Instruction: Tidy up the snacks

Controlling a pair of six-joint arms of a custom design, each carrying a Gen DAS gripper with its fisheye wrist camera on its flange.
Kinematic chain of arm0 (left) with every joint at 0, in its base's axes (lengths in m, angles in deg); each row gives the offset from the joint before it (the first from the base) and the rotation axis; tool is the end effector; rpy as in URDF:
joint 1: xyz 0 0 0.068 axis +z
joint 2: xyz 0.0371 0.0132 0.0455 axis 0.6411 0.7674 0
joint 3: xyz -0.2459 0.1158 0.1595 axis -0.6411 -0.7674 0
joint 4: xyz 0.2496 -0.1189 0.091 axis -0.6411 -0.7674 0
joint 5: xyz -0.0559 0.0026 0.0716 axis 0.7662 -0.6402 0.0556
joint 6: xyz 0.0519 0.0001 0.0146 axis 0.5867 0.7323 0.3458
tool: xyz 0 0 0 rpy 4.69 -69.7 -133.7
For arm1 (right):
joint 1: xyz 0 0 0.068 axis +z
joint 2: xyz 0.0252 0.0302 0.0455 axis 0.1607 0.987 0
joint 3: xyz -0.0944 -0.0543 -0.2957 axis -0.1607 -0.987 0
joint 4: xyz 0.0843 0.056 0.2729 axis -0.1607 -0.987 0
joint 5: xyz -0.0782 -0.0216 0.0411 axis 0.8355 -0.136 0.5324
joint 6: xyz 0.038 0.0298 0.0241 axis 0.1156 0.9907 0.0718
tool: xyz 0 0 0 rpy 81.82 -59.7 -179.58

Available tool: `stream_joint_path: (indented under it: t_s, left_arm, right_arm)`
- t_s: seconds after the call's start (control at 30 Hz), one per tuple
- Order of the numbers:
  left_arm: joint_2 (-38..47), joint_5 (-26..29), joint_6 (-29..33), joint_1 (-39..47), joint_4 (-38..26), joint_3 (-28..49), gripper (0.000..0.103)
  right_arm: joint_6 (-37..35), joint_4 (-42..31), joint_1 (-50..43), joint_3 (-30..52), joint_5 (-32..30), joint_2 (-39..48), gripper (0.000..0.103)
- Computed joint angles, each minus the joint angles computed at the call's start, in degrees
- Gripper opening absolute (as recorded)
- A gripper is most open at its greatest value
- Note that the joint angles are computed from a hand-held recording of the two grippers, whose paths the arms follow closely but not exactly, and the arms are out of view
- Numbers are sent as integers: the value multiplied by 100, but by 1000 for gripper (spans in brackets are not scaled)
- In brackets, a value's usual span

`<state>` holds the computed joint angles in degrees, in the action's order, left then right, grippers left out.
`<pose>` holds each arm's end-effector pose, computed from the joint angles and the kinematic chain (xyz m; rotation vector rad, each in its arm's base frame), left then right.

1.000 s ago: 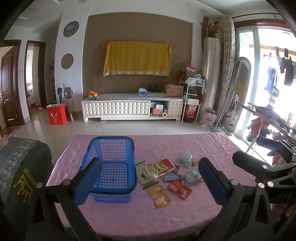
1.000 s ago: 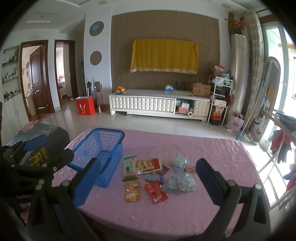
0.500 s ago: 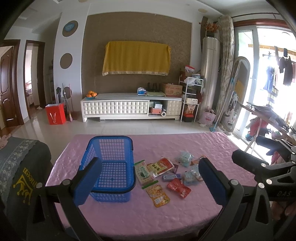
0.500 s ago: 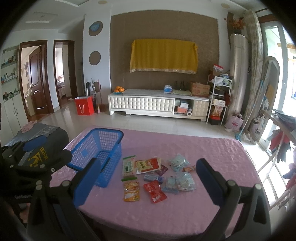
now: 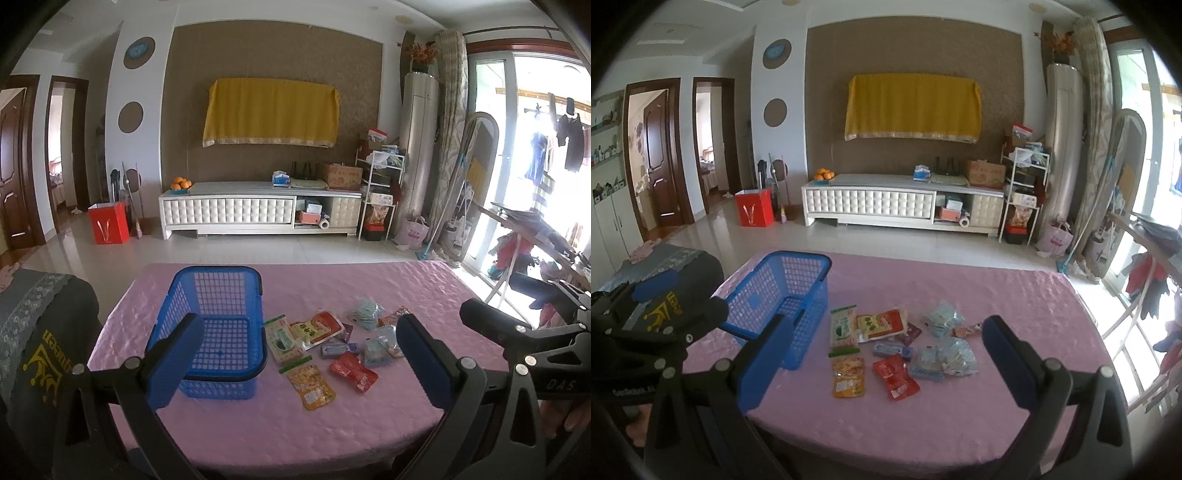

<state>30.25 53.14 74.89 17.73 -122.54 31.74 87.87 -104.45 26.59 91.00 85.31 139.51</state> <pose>0.2206 -0.0788 0.4312 -0.0239 2.0362 -0.0918 0.2291 0.0715 0.4623 -0.3152 2.0897 0.1787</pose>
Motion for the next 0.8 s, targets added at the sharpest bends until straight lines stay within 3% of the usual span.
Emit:
stream_joint_path:
  t_s: [0.8]
  left_arm:
    - [-73, -94, -28, -79, 44, -147, 103]
  right_arm:
    - [16, 10, 59, -108, -14, -22, 103]
